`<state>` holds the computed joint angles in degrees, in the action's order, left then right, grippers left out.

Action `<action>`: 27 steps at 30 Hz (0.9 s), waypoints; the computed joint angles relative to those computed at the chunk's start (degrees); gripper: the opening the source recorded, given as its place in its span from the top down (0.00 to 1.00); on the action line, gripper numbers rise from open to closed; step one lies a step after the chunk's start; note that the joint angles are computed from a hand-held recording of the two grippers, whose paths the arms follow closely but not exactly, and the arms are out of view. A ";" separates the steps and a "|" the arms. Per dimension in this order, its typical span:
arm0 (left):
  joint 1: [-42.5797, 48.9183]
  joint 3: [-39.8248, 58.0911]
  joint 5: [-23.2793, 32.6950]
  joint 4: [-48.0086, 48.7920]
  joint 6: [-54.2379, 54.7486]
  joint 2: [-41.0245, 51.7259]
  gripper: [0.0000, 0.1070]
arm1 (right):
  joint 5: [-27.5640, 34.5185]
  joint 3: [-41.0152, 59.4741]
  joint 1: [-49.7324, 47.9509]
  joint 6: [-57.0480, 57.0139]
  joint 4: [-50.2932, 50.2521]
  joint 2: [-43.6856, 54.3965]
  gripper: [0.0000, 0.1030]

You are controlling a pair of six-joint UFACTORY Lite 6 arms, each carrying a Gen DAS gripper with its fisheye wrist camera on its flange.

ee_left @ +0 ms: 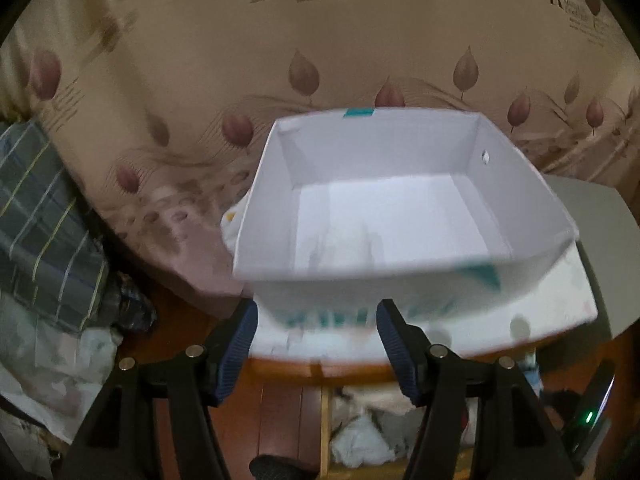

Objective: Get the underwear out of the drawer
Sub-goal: 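Withdraw the left gripper from the box back toward the drawer, then carry the light blue sock into the white box and open the right gripper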

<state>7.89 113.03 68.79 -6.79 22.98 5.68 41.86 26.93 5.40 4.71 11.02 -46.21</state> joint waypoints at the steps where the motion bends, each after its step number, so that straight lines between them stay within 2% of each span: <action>1: 1.71 -5.45 -1.48 -0.93 1.71 -3.68 0.41 | 0.11 0.18 -0.14 -0.65 0.57 0.07 0.60; 5: 8.84 -23.47 -6.58 -4.19 9.08 -14.50 0.41 | 1.91 1.77 1.26 1.94 -2.29 1.10 0.60; 9: 14.48 -35.73 -10.33 -5.65 13.50 -18.90 0.41 | 5.75 5.29 0.94 2.60 -1.98 1.31 0.60; 13: 18.87 -45.86 -16.65 -6.09 16.59 -22.31 0.41 | 11.50 14.10 1.56 3.12 -3.48 3.48 0.60; 21: 22.12 -57.57 -27.40 -7.08 19.30 -25.13 0.41 | 23.58 42.85 3.02 2.64 -6.83 15.69 0.60; 27: 24.47 -61.52 -31.44 -9.03 21.65 -24.06 0.41 | 30.80 74.41 3.22 2.38 -6.73 35.31 0.60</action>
